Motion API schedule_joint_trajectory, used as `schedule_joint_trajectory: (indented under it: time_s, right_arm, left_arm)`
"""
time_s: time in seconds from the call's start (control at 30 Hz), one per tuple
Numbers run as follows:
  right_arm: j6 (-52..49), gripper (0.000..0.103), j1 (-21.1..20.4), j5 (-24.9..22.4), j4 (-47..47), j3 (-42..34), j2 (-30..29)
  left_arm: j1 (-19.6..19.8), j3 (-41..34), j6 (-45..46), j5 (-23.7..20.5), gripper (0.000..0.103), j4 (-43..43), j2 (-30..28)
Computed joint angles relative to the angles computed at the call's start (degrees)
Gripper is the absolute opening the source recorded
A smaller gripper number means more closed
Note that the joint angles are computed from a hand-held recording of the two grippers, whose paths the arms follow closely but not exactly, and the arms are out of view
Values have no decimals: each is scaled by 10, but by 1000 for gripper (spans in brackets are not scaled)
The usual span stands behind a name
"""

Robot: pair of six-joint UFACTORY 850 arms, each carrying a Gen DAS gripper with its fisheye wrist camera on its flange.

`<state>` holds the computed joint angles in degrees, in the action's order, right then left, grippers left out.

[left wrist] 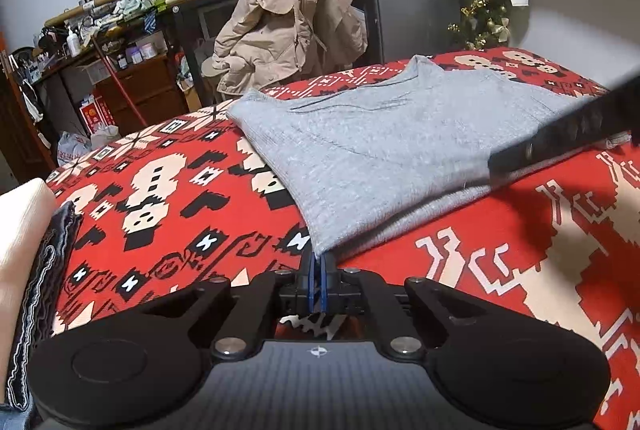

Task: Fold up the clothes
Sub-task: 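Pinch the folded shirt edge with the right gripper while the left gripper pinches nearby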

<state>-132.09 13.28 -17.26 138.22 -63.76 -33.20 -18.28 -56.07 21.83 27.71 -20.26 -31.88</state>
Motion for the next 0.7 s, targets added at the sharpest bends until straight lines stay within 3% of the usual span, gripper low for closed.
schedule_joint_trajectory:
  time_s: [0.23, 0.37, 0.5, 0.7]
  right_arm:
    - [90, 6, -6, -4, -73, -5, -13]
    - [95, 10, -13, -15, -78, 4, -4]
    - [79, 10, -20, -34, -72, 13, 10]
    - [142, 10, -18, -57, -144, -27, -11]
  left_arm:
    - [5, -1, -5, -22, 9, 10, 6]
    - [25, 14, -165, -30, 9, 151, 27]
    - [34, 16, -244, -11, 9, 227, 37]
    - [35, -57, -354, -37, 6, 313, -11]
